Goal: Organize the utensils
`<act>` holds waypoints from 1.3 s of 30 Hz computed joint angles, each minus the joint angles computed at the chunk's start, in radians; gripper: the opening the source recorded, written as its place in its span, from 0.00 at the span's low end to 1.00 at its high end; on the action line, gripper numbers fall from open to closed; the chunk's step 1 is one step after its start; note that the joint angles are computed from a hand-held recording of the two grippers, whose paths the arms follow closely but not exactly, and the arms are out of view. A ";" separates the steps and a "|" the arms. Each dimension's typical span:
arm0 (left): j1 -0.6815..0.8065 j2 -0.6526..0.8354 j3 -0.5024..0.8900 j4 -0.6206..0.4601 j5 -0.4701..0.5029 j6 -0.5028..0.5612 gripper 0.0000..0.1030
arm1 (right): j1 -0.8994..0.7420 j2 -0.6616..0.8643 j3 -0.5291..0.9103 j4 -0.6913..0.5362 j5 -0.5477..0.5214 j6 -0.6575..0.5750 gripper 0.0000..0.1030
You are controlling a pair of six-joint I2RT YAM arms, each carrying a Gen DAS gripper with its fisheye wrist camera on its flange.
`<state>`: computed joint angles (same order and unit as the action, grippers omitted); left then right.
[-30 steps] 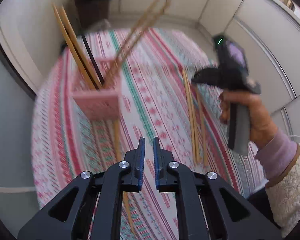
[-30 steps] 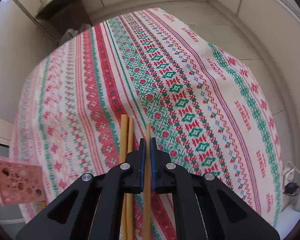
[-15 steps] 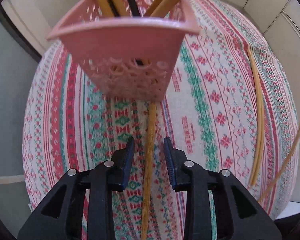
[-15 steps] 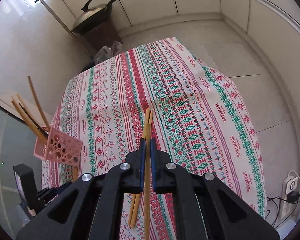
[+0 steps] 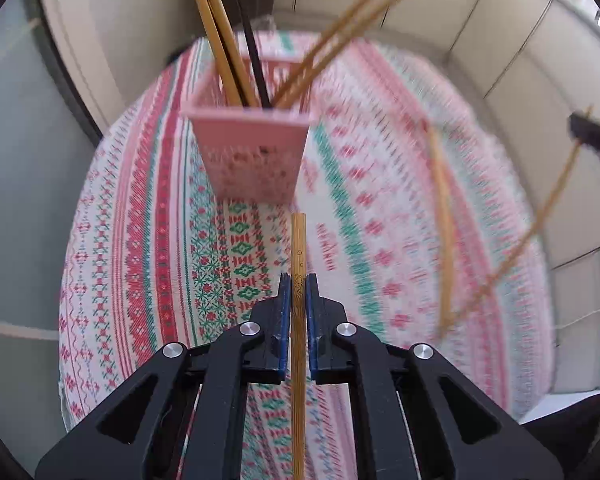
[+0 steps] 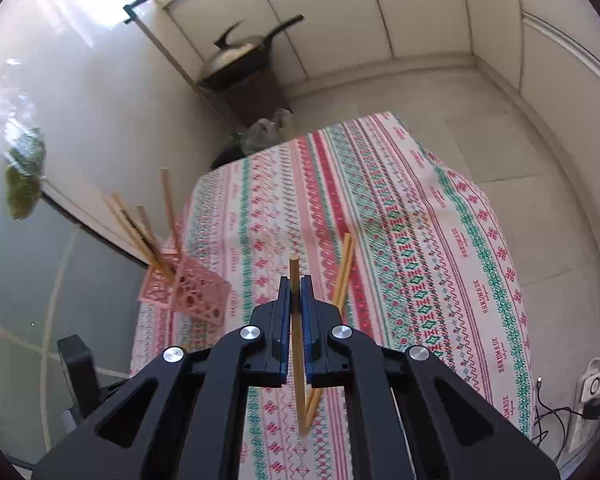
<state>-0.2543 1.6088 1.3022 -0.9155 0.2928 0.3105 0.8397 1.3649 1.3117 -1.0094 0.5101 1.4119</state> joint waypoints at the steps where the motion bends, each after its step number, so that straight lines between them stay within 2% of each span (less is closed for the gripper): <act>1: 0.024 -0.043 -0.003 -0.013 0.036 0.000 0.06 | 0.020 0.003 0.022 -0.012 0.016 0.003 0.05; 5: 0.091 -0.189 -0.029 -0.046 0.140 -0.011 0.06 | 0.095 0.018 0.095 -0.044 0.064 0.011 0.05; 10: 0.157 -0.332 -0.058 -0.004 0.201 -0.054 0.06 | 0.174 0.049 0.182 -0.089 0.125 0.035 0.05; 15: 0.257 -0.438 -0.078 0.138 0.317 -0.148 0.06 | 0.201 0.065 0.245 -0.120 0.163 0.046 0.05; 17: 0.275 -0.475 -0.084 0.212 0.332 -0.203 0.06 | 0.202 0.065 0.254 -0.117 0.168 0.046 0.05; 21: 0.250 -0.495 -0.084 0.401 0.250 -0.336 0.06 | 0.188 0.056 0.248 -0.080 0.155 0.030 0.05; 23: 0.208 -0.485 -0.074 0.513 0.172 -0.393 0.06 | 0.183 0.057 0.253 -0.073 0.158 0.022 0.05; 27: 0.101 -0.428 -0.059 0.699 0.010 -0.442 0.06 | 0.161 0.047 0.240 -0.034 0.144 -0.002 0.05; 33: -0.016 -0.246 0.025 0.865 -0.124 -0.481 0.06 | 0.096 0.009 0.173 0.039 0.094 -0.051 0.05; 39: -0.086 -0.114 0.040 0.996 -0.196 -0.485 0.06 | 0.023 -0.038 0.110 0.090 0.039 -0.096 0.05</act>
